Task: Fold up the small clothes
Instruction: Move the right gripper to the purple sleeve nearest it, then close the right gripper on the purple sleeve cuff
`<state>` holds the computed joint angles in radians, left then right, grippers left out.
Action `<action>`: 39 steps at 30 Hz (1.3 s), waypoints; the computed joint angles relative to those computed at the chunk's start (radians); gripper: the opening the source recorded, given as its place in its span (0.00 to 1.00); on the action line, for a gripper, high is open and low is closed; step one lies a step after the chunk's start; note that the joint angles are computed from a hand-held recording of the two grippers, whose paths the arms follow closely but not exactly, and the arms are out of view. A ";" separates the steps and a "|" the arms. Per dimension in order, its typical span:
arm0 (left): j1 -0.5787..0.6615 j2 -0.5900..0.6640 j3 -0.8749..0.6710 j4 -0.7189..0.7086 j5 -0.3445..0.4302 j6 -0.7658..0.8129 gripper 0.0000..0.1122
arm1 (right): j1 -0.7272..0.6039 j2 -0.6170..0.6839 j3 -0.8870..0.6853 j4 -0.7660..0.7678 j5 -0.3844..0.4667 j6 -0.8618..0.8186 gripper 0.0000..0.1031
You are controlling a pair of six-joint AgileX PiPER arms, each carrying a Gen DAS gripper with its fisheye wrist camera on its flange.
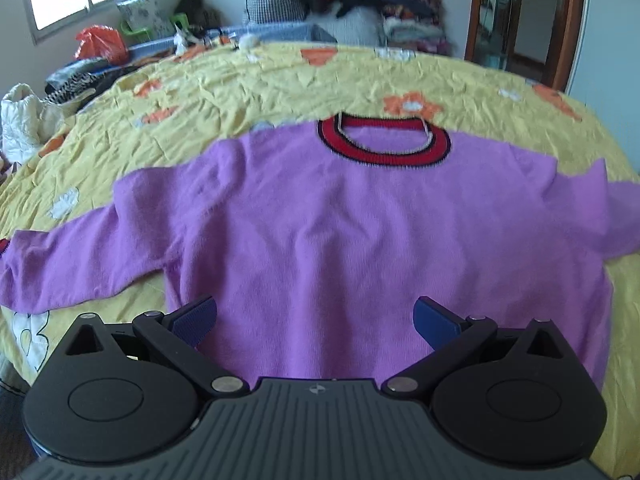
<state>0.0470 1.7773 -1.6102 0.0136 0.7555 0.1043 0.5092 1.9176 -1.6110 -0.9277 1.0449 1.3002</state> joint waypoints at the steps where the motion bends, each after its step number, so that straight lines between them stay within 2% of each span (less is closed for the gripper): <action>1: 0.000 0.004 -0.007 -0.013 0.011 0.018 0.92 | -0.021 -0.018 0.024 -0.006 -0.028 0.007 1.00; 2: 0.008 0.014 -0.025 -0.058 0.038 0.075 0.92 | -0.056 -0.051 0.073 -0.009 -0.093 0.035 1.00; 5: 0.046 0.044 -0.066 -0.242 0.124 0.250 0.92 | -0.213 -0.158 0.228 0.068 -0.393 0.152 1.00; 6: 0.052 0.038 -0.046 -0.267 0.116 0.271 0.92 | -0.278 -0.181 0.260 0.130 -0.493 0.178 1.00; 8: 0.051 0.019 -0.008 -0.272 0.095 0.283 0.92 | -0.401 -0.173 0.288 0.310 -0.670 0.117 1.00; 9: 0.045 0.014 0.002 -0.253 0.089 0.274 0.92 | -0.437 -0.163 0.288 0.359 -0.708 0.094 1.00; 11: 0.042 0.007 0.017 -0.246 0.073 0.286 0.92 | -0.490 -0.130 0.254 0.437 -0.716 0.042 1.00; 14: 0.039 0.011 0.013 -0.215 0.065 0.265 0.92 | -0.578 -0.081 0.239 0.680 -0.805 -0.117 1.00; 16: 0.047 0.038 -0.031 -0.209 0.105 0.251 0.92 | -0.619 -0.047 0.217 0.862 -0.847 -0.275 0.98; 19: 0.048 0.072 -0.074 -0.188 0.152 0.229 0.92 | -0.656 0.001 0.154 1.040 -0.835 -0.440 0.93; 20: 0.048 0.077 -0.077 -0.186 0.156 0.227 0.92 | -0.664 0.027 0.118 1.061 -0.822 -0.456 0.83; 21: 0.048 0.077 -0.075 -0.182 0.155 0.227 0.92 | -0.671 0.047 0.087 1.066 -0.799 -0.458 0.59; 22: 0.049 0.077 -0.072 -0.182 0.155 0.228 0.92 | -0.681 0.077 0.039 1.103 -0.757 -0.481 0.44; 23: 0.051 0.075 -0.071 -0.183 0.158 0.230 0.92 | -0.697 0.086 0.031 1.180 -0.735 -0.545 0.16; 24: 0.056 0.075 -0.070 -0.190 0.163 0.235 0.92 | -0.708 0.103 0.018 1.230 -0.725 -0.579 0.07; 26: 0.067 0.075 -0.072 -0.205 0.174 0.241 0.92 | -0.717 0.121 0.031 1.331 -0.774 -0.650 0.06; 28: 0.082 0.073 -0.076 -0.218 0.182 0.240 0.92 | -0.707 0.104 0.053 1.282 -0.797 -0.605 0.06; 33: 0.128 0.062 -0.082 -0.276 0.192 0.242 0.92 | -0.615 -0.016 0.116 0.865 -0.871 -0.261 0.05; 36: 0.152 0.055 -0.081 -0.300 0.193 0.242 0.92 | -0.523 -0.074 0.091 0.590 -0.847 -0.079 0.04; 39: 0.178 0.046 -0.069 -0.319 0.192 0.247 0.92 | -0.399 -0.077 -0.003 0.419 -0.777 -0.012 0.05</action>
